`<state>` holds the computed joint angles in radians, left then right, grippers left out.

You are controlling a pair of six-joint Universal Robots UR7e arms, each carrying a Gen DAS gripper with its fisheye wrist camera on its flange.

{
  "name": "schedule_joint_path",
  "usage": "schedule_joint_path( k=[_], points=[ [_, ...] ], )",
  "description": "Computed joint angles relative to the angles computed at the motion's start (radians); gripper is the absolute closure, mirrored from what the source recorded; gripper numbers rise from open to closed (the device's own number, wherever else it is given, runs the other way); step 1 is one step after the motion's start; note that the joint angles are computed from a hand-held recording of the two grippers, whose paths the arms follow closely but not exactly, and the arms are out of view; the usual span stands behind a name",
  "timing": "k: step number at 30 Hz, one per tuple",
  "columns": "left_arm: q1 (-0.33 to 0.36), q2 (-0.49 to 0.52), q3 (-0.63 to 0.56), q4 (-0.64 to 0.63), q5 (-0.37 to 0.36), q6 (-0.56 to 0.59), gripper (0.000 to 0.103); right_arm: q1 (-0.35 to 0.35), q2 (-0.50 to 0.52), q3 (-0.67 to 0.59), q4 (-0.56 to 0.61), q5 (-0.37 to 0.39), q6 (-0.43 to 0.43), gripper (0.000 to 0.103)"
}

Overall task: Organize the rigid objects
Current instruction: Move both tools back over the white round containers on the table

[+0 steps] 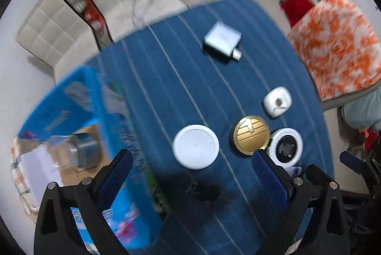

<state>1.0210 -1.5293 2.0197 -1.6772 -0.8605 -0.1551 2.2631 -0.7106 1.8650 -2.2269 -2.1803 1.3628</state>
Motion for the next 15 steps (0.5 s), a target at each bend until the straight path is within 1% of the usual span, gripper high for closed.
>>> schedule_joint_path(
  k=[1, 4, 6, 7, 8, 11, 12, 13, 15],
  points=[
    [0.016, 0.03, -0.001, 0.001, 0.01, -0.012, 0.0, -0.027, 0.003, 0.027, -0.04, 0.009, -0.021, 0.013],
    [0.066, 0.106, -0.012, 0.023, 0.029, -0.045, 0.0, -0.075, 0.026, 0.057, -0.117, 0.03, -0.074, 0.013],
    [0.089, 0.133, -0.019, 0.035, 0.034, -0.065, 0.0, -0.1, 0.047, 0.063, -0.157, 0.048, -0.117, 0.013],
    [0.081, 0.136, 0.001, 0.022, 0.074, -0.059, 0.0, -0.108, 0.056, 0.066, -0.175, 0.052, -0.132, 0.013],
    [0.075, 0.138, 0.015, 0.015, 0.096, -0.055, 0.0, -0.114, 0.065, 0.066, -0.183, 0.057, -0.144, 0.013],
    [0.064, 0.152, 0.025, 0.031, 0.13, -0.076, 0.0, -0.133, 0.088, 0.062, -0.201, 0.067, -0.169, 0.013],
    [0.062, 0.156, 0.026, 0.033, 0.131, -0.081, 0.0, -0.141, 0.092, 0.065, -0.214, 0.073, -0.176, 0.013],
    [0.063, 0.161, 0.015, 0.043, 0.104, -0.087, 0.0, -0.146, 0.097, 0.063, -0.214, 0.076, -0.162, 0.013],
    [0.07, 0.172, -0.003, 0.043, 0.035, -0.096, 0.0, -0.156, 0.101, 0.071, -0.233, 0.081, -0.173, 0.013]
  ],
)
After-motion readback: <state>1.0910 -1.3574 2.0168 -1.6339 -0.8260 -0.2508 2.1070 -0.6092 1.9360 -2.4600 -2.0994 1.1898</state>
